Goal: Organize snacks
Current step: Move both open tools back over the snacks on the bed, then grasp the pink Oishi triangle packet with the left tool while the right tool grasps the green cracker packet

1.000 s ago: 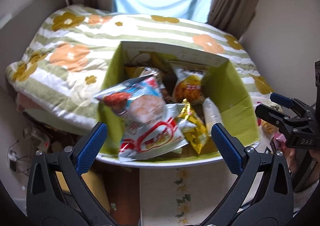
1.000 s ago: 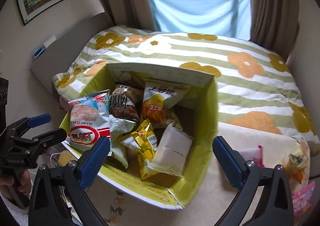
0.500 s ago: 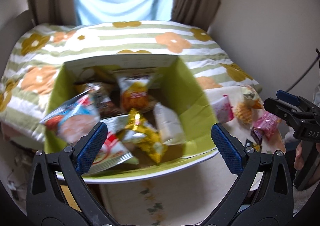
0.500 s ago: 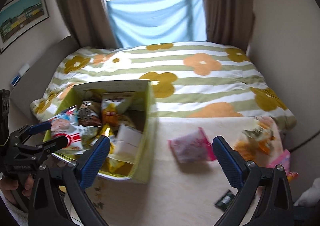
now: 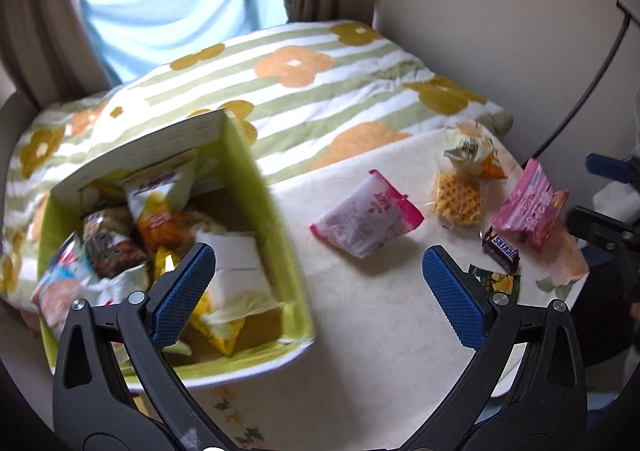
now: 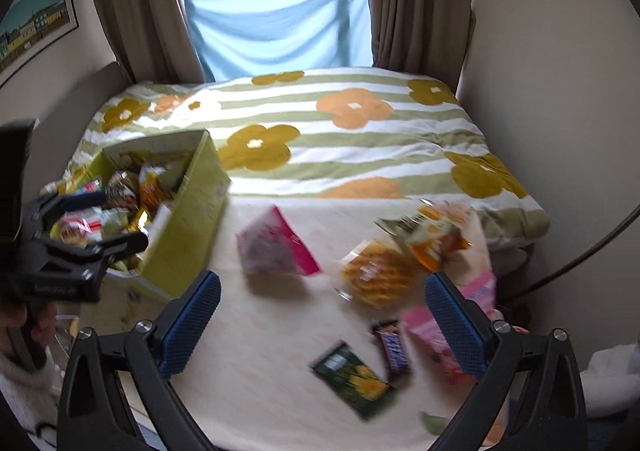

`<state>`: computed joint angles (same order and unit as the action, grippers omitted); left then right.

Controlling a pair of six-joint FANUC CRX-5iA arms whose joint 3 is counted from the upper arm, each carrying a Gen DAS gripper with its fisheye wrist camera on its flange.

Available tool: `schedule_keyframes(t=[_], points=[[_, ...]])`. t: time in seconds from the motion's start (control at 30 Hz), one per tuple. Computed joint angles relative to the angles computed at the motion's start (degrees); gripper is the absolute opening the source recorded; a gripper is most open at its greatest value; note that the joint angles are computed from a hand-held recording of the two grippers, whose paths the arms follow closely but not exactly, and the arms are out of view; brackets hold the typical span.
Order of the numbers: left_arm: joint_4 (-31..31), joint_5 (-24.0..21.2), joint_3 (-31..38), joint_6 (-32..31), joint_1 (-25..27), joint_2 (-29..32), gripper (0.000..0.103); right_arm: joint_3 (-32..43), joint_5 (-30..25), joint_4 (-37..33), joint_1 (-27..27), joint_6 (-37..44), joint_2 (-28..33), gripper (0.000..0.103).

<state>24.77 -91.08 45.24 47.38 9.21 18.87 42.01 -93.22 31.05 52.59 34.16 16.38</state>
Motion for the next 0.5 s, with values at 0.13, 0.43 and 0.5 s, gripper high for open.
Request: schedule_keyframes(t=[0.13,0.43,0.5], points=[[-7.2,-0.8,2.5,1.6,-5.0,1.8,0.103,-7.4,1.5,-2.1,-0.8,0.7,-5.4,0.102],[-25.0,-8.5,14.3,0.3,-15.0,9.3,0.103,-19.3,6.2,-10.3,-3.5,6.6,-13.0,0.102],[-29.6,-10.5,17.0,-2.0,-17.3,11.1,0.103,-21.1,7.7,-12.9,-4.1,8.3,-13.8,0.102]])
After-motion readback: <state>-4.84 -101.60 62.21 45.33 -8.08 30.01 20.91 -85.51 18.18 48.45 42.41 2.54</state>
